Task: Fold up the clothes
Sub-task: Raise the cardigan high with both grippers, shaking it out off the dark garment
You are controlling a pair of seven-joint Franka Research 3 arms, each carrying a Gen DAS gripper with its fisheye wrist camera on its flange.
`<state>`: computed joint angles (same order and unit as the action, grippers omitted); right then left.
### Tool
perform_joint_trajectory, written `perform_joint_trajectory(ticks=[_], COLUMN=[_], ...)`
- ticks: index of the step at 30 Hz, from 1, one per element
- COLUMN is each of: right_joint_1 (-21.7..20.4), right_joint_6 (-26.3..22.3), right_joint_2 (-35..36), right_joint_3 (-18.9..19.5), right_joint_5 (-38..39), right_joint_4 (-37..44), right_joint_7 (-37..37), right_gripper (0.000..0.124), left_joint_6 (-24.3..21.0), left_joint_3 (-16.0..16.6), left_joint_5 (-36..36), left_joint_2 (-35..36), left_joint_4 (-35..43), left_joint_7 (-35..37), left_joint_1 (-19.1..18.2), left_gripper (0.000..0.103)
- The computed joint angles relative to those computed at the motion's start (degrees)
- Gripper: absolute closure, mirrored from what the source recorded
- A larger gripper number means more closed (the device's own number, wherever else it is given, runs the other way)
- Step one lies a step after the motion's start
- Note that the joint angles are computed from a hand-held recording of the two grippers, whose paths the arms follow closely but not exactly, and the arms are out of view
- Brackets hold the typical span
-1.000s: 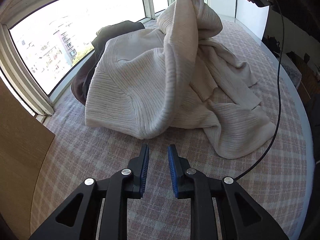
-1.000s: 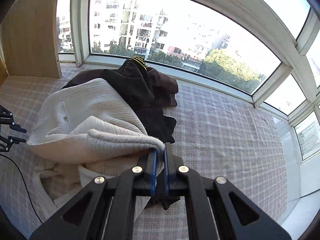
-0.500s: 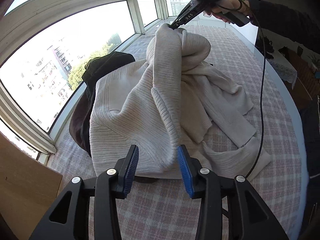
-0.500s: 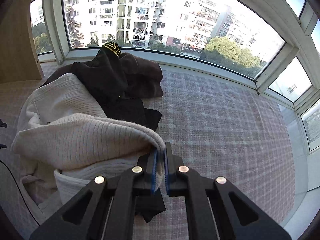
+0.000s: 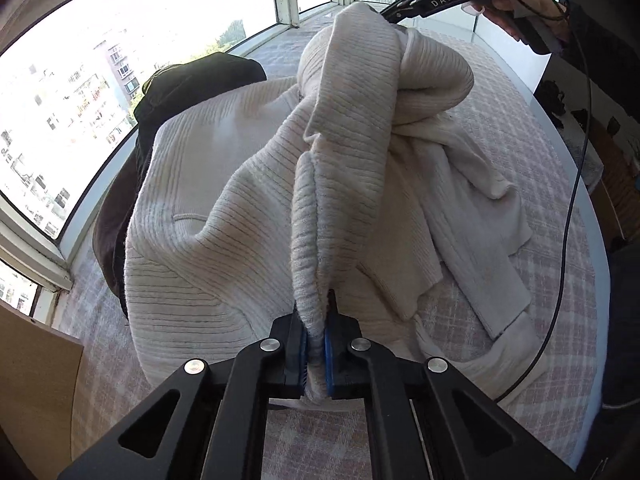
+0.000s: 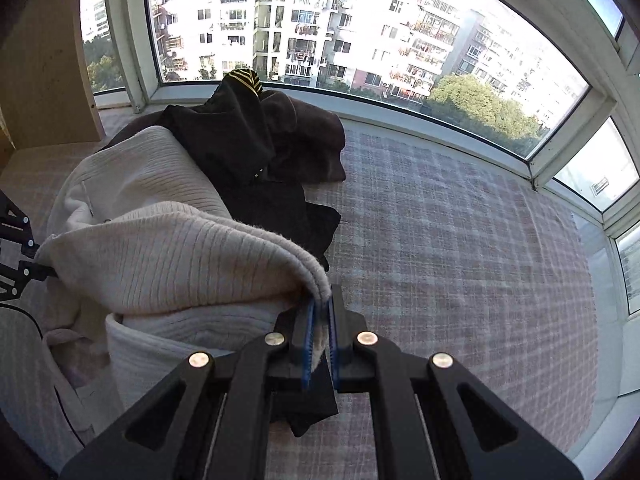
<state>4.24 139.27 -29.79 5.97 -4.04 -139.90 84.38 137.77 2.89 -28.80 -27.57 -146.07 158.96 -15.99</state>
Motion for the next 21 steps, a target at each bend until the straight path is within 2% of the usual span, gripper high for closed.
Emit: perform_joint_trajectory(ticks=[2, 6, 10, 12, 18, 21], right_joint_1=[0.55, 1.42, 2.18, 2.38, 2.28, 1.57], right_joint_6=[-0.42, 0.55, 0.61, 0.71, -1.32, -2.38], right_joint_2=[-1.81, -7.30, -13.13, -15.58, -19.40, -20.40], right_joint_3=[-0.32, -0.13, 1.26, 2.18, 5.48, 7.88], right_joint_5=[0.51, 1.76, 2.77, 2.80, 2.25, 1.30], right_joint_4=[-0.70, -2.07, -0.21, 1.73, 12.02, 17.75], right_joint_7=[-0.74, -1.80, -2.58, -2.97, -4.07, -3.75], right_gripper=[0.118, 0.118, 0.118, 0.118, 0.118, 0.118], left_joint_6=[2.22, 6.86, 8.25, 9.02, 7.63, 5.47], left_joint_3=[0.29, 3.04, 5.77, 5.96, 6.97, 8.74], left_joint_5=[-0.39, -2.80, -1.77, 0.86, 8.55, 11.47], left_joint_2=[-1.56, -7.20, -13.74, -16.82, -26.74, -31.10], left_joint_4=[-0.22, -0.31, 1.38, 2.57, 7.73, 11.80], left_joint_7=[-1.15, -3.36, -6.36, -7.77, -12.05, -13.51], left_joint_1=[0.76, 1.14, 1.22, 1.59, 3.11, 3.02], left_gripper=[0.098, 0.098, 0.098, 0.098, 0.098, 0.098])
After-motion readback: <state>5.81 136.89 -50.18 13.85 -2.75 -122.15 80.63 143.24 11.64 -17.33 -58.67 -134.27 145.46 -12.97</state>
